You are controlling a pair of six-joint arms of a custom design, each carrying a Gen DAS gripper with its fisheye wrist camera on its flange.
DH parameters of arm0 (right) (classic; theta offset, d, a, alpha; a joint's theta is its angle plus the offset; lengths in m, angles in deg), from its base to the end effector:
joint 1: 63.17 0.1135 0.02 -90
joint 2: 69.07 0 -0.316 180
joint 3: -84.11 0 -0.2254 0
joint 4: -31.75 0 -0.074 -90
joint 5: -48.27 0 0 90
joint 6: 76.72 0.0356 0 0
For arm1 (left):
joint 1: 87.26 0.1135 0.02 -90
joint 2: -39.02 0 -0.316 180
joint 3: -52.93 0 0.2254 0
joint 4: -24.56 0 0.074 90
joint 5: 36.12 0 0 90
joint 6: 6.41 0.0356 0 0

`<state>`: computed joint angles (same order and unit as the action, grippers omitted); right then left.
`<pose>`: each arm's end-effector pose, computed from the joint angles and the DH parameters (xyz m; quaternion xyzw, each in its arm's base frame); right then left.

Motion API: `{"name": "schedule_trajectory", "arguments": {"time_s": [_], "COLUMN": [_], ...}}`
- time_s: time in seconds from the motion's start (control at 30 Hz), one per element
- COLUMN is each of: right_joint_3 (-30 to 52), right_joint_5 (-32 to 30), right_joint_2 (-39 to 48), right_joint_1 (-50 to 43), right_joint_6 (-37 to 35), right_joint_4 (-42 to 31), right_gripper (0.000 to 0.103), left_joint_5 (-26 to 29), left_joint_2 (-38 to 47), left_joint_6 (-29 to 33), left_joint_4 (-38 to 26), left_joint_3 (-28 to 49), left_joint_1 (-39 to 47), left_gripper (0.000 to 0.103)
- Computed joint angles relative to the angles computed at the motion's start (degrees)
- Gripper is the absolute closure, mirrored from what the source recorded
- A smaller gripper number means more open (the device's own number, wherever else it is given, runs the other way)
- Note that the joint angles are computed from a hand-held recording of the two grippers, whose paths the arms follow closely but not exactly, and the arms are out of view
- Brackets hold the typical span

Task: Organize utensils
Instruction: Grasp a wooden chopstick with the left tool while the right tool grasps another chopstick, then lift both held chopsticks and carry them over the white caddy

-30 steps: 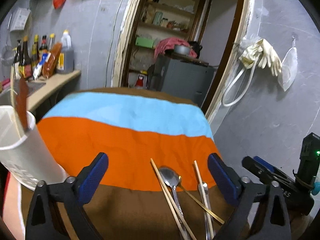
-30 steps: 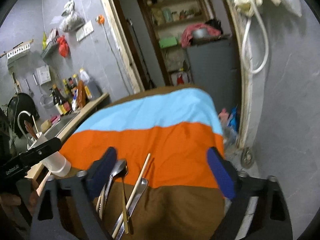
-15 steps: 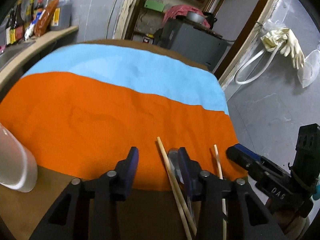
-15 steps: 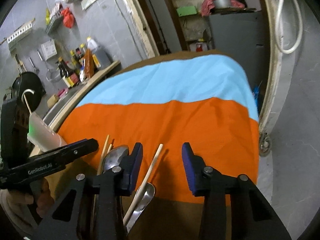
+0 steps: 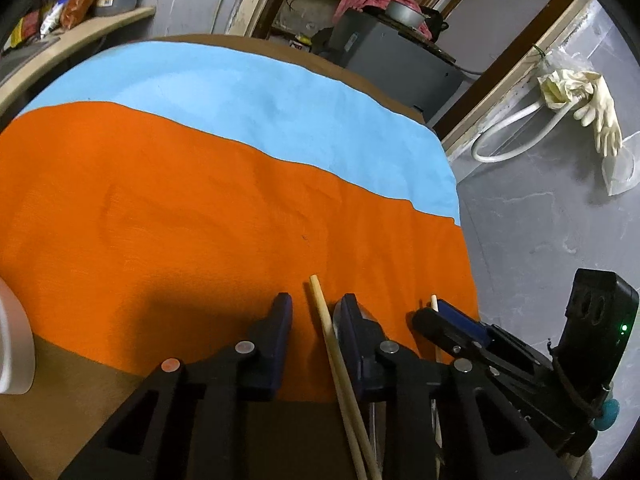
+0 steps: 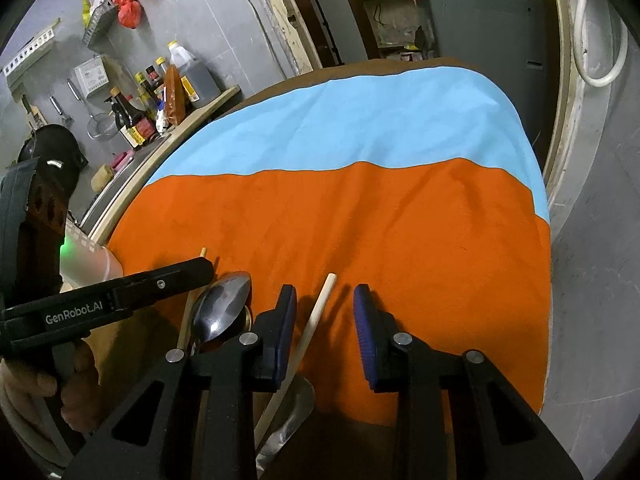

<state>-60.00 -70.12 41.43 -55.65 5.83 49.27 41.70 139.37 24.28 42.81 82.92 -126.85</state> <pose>0.2434 0.0492 0.1038 -0.1900 0.9128 0.2353 0.2745 0.1738 -0.1340 0.1262 -0.1950 0.9207 -0.1801 0.2861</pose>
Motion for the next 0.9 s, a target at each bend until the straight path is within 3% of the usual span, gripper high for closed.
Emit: {"name": "schedule_trajectory", "arguments": {"time_s": [0.17, 0.3, 0.4, 0.8, 0.9], "right_joint_3": [2.11, 3.61, 3.79, -0.90, -1.53], "right_joint_5": [-0.43, -0.60, -2.67, -6.19, -5.84], "right_joint_2": [0.46, 0.95, 1.10, -8.84, -10.36], "right_joint_1": [-0.33, -0.74, -1.47, -1.92, -1.34], "right_joint_6": [0.21, 1.37, 3.54, 9.91, 10.44], "right_joint_4": [-2.95, -5.35, -5.77, -4.36, -4.84], "right_gripper": [0.078, 0.092, 0.096, 0.099, 0.099], "left_joint_5": [3.68, 5.74, 5.84, 2.81, 2.49], "left_joint_2": [0.66, 0.12, -1.98, -20.69, -24.40], "left_joint_6": [0.11, 0.01, -0.59, 0.45, 1.13], "left_joint_4": [0.10, 2.35, 2.45, -9.57, -9.85], "left_joint_3": [0.64, -0.59, -1.46, -2.86, -4.19], "left_joint_1": [2.76, 4.30, 4.29, 2.42, 2.01], "left_gripper": [0.094, 0.095, 0.096, 0.096, 0.096]}}
